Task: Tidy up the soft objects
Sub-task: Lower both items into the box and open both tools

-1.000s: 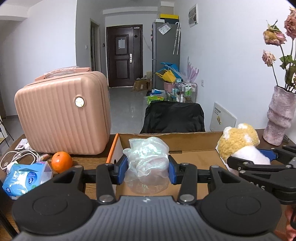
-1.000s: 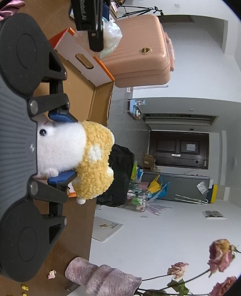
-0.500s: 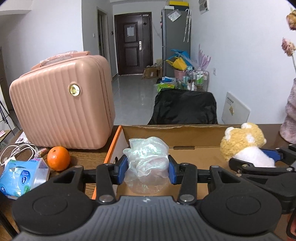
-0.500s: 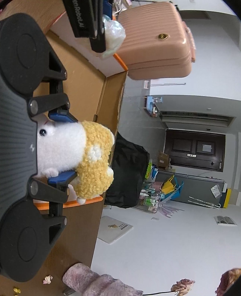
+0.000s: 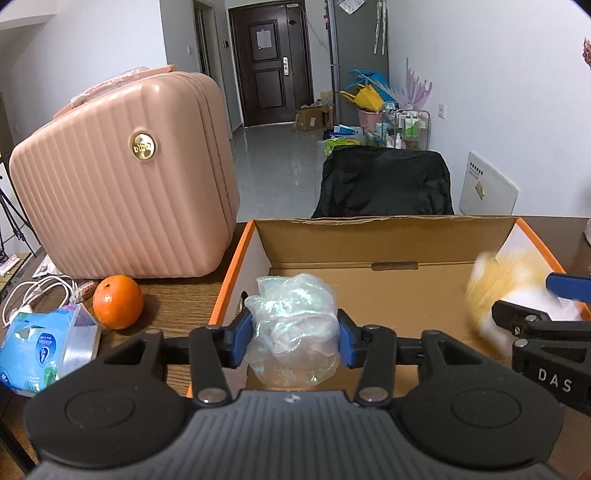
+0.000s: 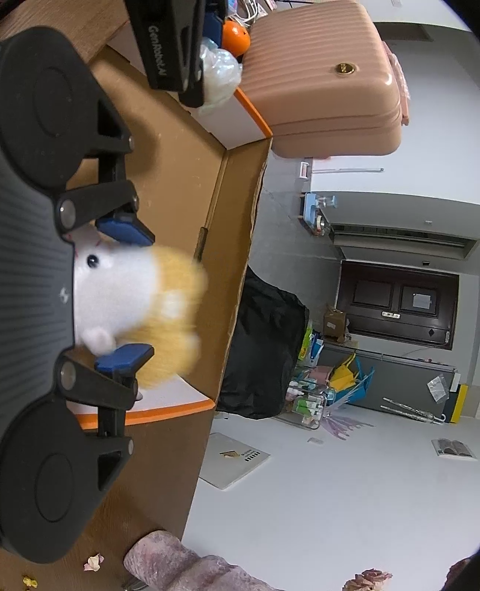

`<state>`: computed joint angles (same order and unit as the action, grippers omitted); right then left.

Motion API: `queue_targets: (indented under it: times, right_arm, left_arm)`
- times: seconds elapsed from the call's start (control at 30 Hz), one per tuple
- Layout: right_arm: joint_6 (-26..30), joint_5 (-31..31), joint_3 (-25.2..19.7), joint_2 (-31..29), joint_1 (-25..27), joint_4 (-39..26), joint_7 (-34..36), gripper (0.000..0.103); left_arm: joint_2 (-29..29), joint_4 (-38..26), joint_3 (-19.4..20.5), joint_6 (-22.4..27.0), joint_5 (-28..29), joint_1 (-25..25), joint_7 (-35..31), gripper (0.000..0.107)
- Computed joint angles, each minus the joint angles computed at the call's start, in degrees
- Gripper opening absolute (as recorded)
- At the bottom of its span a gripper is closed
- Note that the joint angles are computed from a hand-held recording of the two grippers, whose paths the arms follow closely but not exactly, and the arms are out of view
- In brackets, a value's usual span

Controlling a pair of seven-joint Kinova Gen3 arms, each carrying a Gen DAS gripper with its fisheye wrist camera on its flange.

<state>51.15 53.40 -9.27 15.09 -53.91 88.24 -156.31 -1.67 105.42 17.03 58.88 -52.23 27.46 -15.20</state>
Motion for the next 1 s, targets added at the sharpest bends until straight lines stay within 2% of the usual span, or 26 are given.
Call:
queue_targets:
  times: [0.03,0.13,0.17,0.3,0.4,0.67,1.0]
  right_arm:
    - [0.3,0.3,0.0,0.0,-0.2,0.0,-0.2,0.06]
    - [1.1,2.1,0.0,-0.3,-1.1,0.8,-1.4,0.075]
    - [1.2,2.7,-0.1,-0.5,-1.2,1.1,-1.8,0.082]
    - [1.1,3.5,-0.8,-1.2,-1.0,2.3,-2.7,0.096]
    - [1.3,4.2,-1.2,-1.5,-1.0,2.9,-3.3,0.102]
    - [1.8,5.9,-2.1,-2.3,-1.1,4.1,-5.5,0.102]
    - [3.3,7.2,-4.0,-4.5,-1.2,5.8,-8.3,0.102]
  left_arm:
    - [-0.2,0.2,-0.1,-0.2,0.1,-0.1,0.0,0.054]
    - [0.1,0.2,0.4,1.2,-1.2,0.2,0.4,0.066]
    - [0.1,0.4,0.6,1.7,-1.9,0.5,0.9,0.075]
    - [-0.1,1.1,1.2,3.2,-3.9,1.2,3.0,0.103]
    - [0.0,1.4,1.4,4.6,-5.1,1.9,4.4,0.103]
    - [-1.4,2.5,1.3,3.5,-4.7,1.5,4.3,0.103]
    - [-4.1,3.6,3.8,4.4,-4.0,0.5,4.8,0.103]
